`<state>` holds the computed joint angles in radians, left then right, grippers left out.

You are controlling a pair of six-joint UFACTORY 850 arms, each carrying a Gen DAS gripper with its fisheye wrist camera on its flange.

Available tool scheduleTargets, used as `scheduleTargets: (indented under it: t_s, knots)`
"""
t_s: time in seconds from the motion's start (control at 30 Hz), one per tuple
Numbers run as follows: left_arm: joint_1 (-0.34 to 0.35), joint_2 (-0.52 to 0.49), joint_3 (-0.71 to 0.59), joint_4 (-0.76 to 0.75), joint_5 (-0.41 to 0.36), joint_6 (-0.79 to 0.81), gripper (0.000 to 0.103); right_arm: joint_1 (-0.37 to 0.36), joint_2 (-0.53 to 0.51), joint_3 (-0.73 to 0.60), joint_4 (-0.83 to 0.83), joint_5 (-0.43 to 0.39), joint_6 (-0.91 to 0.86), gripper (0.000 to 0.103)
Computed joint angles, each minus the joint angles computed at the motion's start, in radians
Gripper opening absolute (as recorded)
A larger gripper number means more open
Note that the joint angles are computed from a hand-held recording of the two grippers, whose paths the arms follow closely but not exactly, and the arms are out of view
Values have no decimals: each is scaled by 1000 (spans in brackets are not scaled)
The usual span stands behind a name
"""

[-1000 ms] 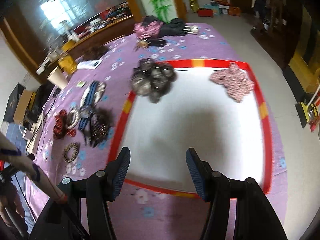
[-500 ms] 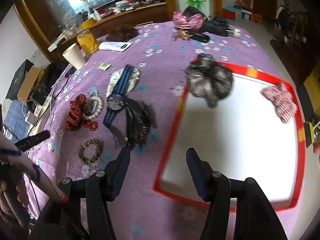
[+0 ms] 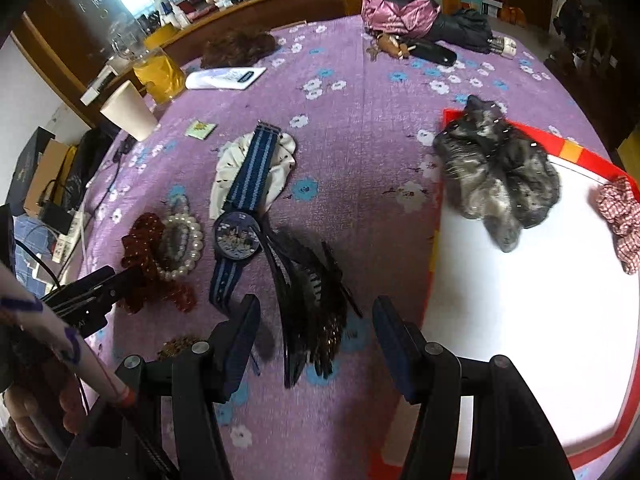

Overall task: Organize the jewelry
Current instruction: 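Grasp the red polka-dot scrunchie with the left tool while the right tool grasps the black claw clip, then carry the scrunchie and claw clip into the red box and open both tools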

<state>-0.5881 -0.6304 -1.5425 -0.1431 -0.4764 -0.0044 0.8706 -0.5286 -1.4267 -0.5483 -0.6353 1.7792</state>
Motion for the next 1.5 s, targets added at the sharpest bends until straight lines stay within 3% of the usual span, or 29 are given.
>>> scheduleTargets:
  t_s: [0.03,0.1,0.13,0.17,0.23,0.27,0.3,0.5,0.87,1.1,1.3,1.5]
  knots:
    - [0,-3,-2,6,0,-4,66,-4,-7,-4,7,4,-6,62]
    - [5,-11,-11,-30,-19,32,46,-9,-18,-13,20,5,-17,62]
    - [8,-22,-22,-47,-43,50,23,-11,-25,-18,26,4,-23,62]
    - [10,-34,-36,-57,-69,57,15,-13,-30,-22,33,5,-30,62]
    - [15,-27,-23,-90,-55,78,12,-16,-36,-25,40,9,-32,58]
    - [17,-23,-18,-101,-53,87,10,-16,-38,-25,45,11,-35,53]
    - [20,-18,-14,-118,-55,95,10,-16,-40,-27,53,8,-45,40]
    - [39,50,37,-211,-39,133,9,-7,-16,-7,2,21,5,34]
    - [24,195,148,-310,2,207,9,38,63,48,-120,56,130,34]
    - [-46,284,216,-78,64,23,10,79,111,89,-187,35,199,34]
    - [-109,327,244,160,70,-181,10,112,171,156,-238,19,285,34]
    - [-162,346,250,299,48,-307,10,143,241,238,-288,-3,391,34]
